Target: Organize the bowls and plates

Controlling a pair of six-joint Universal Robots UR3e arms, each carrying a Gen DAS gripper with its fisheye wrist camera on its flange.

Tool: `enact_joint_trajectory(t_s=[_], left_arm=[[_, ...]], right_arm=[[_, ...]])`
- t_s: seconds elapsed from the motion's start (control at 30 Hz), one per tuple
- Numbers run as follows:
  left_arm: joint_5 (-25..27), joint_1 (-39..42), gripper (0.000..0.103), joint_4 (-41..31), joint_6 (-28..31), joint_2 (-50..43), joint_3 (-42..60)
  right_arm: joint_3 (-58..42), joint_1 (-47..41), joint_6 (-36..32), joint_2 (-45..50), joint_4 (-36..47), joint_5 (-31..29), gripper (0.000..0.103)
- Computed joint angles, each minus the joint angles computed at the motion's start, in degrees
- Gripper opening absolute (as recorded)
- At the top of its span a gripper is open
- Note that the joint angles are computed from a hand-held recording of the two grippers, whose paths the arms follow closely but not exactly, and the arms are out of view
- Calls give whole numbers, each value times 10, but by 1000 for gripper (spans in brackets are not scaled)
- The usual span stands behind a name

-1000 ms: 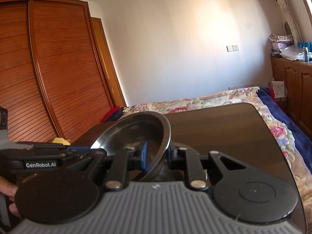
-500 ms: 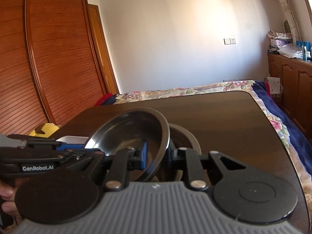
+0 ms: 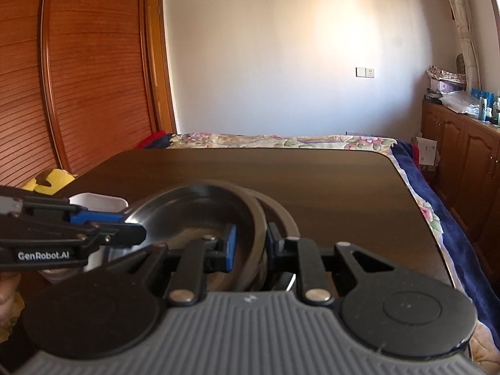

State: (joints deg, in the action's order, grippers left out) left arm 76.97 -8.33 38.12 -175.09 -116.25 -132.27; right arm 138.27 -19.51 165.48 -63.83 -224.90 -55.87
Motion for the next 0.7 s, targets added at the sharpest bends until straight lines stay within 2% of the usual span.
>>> enact_joint_trajectory(t_s=[0.2, 0.4, 0.57, 0.67, 0.7], left_arm=[[1, 4, 22, 12, -9, 16, -10], [10, 13, 22, 26, -11, 62, -28], [10, 27, 29, 39, -9, 79, -43], [15, 29, 37, 43, -12, 79, -46], [17, 30, 42, 46, -13, 78, -47]], right_arm=[[-4, 3, 3, 4, -6, -2, 22], [15, -12, 25, 4, -46, 26, 22], [32, -18, 40, 2, -88, 36, 22], [36, -15, 48, 10, -117, 27, 22], [33, -15, 50, 12, -120, 25, 22]])
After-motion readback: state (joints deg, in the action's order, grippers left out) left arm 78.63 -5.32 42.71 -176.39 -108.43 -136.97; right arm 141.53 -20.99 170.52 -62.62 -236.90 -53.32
